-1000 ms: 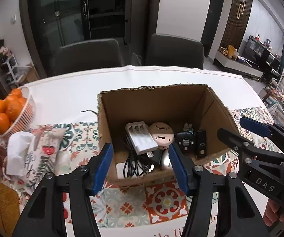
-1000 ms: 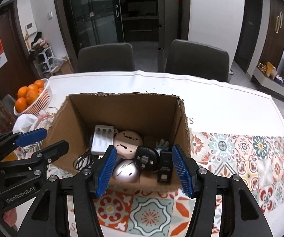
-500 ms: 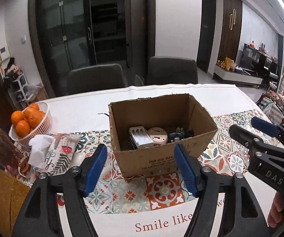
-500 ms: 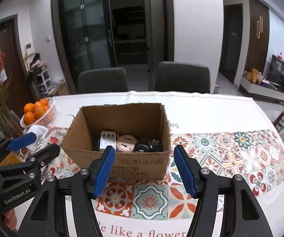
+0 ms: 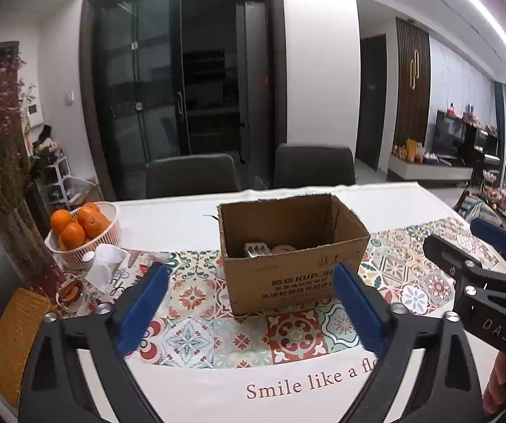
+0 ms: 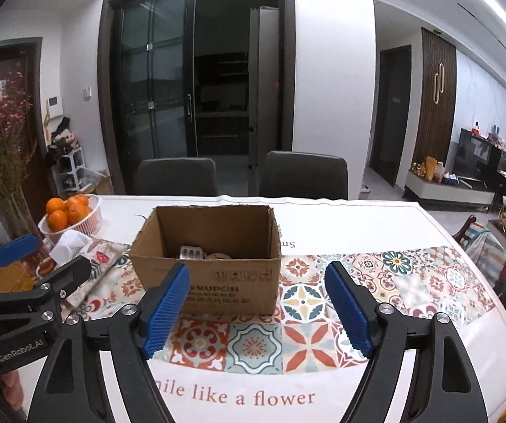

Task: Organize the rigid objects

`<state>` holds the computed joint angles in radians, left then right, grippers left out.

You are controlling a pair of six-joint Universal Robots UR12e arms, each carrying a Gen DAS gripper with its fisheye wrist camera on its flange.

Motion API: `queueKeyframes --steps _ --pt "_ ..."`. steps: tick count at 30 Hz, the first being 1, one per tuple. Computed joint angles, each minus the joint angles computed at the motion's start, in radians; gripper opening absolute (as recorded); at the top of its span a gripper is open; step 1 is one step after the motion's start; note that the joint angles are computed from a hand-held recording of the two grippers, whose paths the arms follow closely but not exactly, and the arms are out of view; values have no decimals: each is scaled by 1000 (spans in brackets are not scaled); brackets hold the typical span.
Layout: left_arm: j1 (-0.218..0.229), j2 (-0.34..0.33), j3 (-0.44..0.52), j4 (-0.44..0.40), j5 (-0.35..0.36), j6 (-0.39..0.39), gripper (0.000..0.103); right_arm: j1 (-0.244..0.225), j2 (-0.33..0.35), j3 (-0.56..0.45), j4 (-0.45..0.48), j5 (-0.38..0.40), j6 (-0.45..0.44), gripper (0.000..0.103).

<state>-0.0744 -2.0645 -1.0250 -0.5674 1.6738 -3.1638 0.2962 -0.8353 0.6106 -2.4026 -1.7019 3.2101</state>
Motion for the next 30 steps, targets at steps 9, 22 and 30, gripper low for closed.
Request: queueKeyframes --steps 9,22,30 --pt "-4 61 -124 132 55 -20 103 17 -87 174 -141 -46 22 89" --pt "-5 114 -217 205 82 -55 103 29 -133 266 -216 -34 41 92" --pt "-11 125 -236 229 113 -57 103 31 -146 290 -233 -29 36 92"
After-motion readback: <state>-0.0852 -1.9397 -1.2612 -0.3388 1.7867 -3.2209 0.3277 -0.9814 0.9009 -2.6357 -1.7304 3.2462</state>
